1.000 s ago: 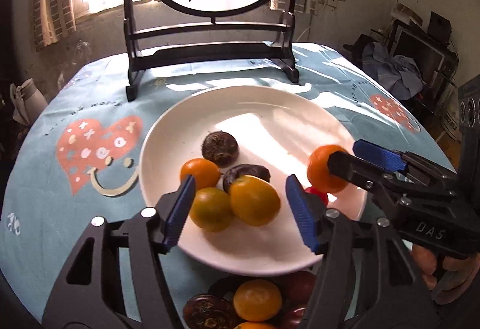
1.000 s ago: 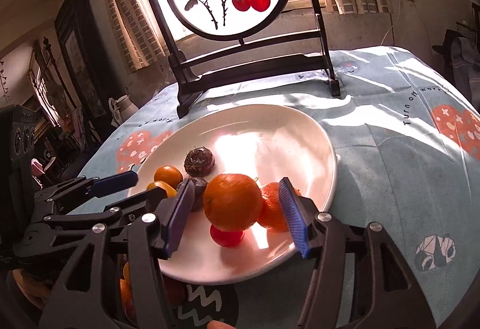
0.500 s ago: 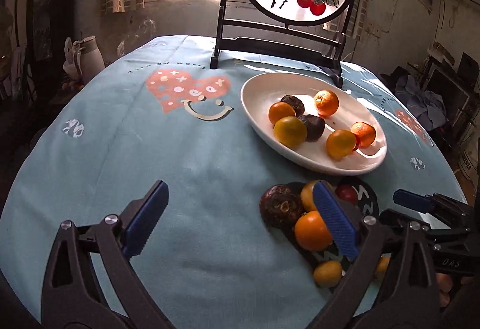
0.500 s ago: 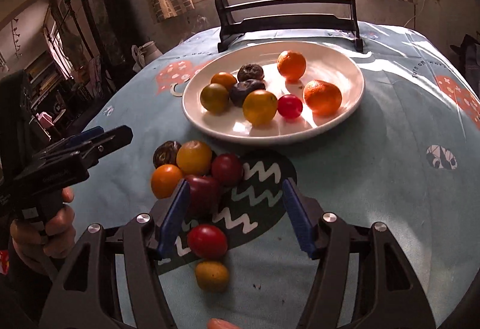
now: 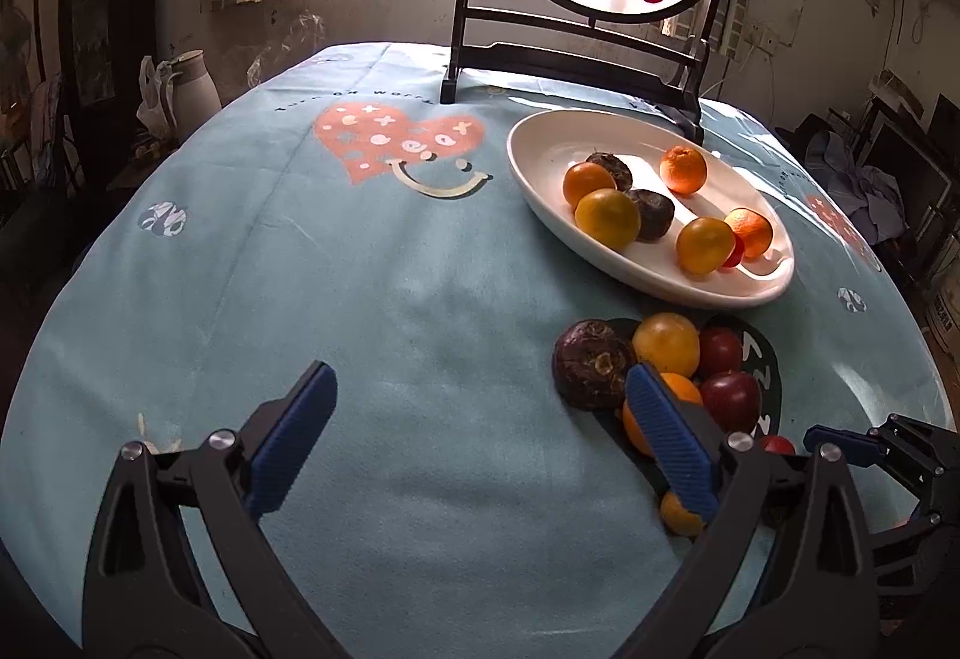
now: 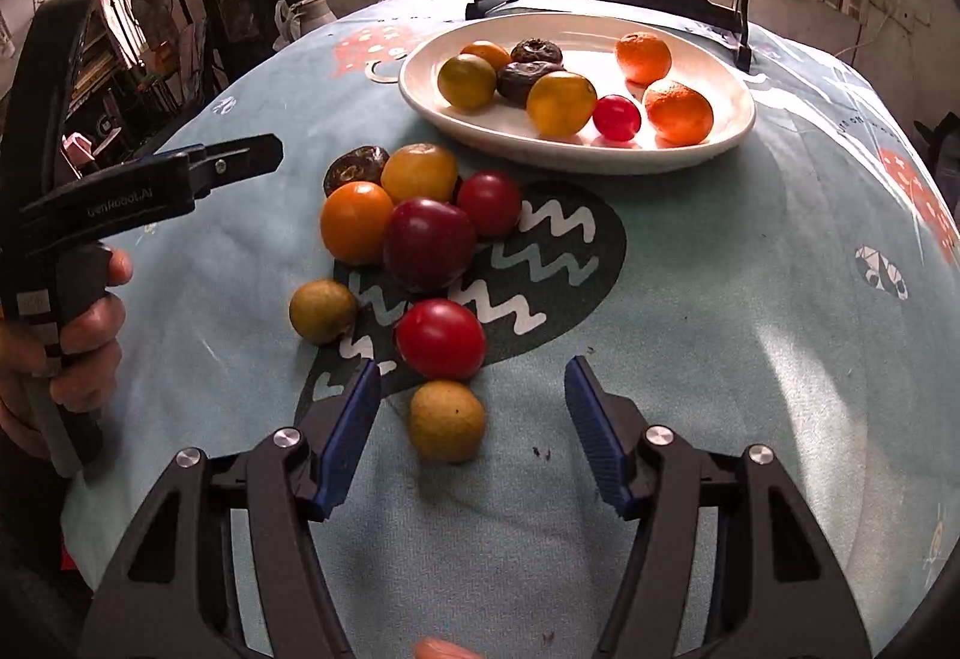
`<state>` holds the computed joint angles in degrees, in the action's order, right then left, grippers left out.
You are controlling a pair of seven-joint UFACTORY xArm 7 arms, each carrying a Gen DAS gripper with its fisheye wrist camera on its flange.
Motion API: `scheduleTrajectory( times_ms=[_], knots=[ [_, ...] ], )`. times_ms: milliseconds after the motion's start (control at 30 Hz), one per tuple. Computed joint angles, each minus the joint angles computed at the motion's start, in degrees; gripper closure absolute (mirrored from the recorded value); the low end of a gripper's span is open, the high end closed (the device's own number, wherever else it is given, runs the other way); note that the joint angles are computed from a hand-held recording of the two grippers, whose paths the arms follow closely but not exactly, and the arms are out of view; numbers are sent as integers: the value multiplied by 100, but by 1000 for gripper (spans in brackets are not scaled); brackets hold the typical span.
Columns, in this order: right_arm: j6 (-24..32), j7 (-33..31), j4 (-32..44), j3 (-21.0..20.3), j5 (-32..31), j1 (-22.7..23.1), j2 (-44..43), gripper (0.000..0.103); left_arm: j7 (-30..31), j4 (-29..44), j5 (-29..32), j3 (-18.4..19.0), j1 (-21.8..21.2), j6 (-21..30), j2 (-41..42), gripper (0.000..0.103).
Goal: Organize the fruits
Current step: 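Close the right tool on the small yellow-green fruit while the left tool grasps a yellow tomato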
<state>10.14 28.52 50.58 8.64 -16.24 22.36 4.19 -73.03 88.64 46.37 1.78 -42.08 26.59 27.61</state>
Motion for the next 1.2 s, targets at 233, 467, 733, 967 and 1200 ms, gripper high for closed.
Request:
scheduleTrajectory(
  times_ms=[233,467,733,967,1200],
  knots=[
    [108,-222,-49,63,162,1,-15,48,-3,90,179,37,-93,172,39,4],
    [102,-53,-90,26,-59,19,-53,55,47,117,255,8,-94,241,51,4],
    [83,-23,-126,46,-165,-3,-88,70,121,164,194,-35,-63,299,83,4],
    [-252,-1790,-398,303,2452,-251,-278,77,651,6,-147,-244,169,-164,23,4],
    [-375,-1522,-514,146,2695,-289,-356,77,2929,-211,-1188,-1125,687,-1201,108,32]
  ],
)
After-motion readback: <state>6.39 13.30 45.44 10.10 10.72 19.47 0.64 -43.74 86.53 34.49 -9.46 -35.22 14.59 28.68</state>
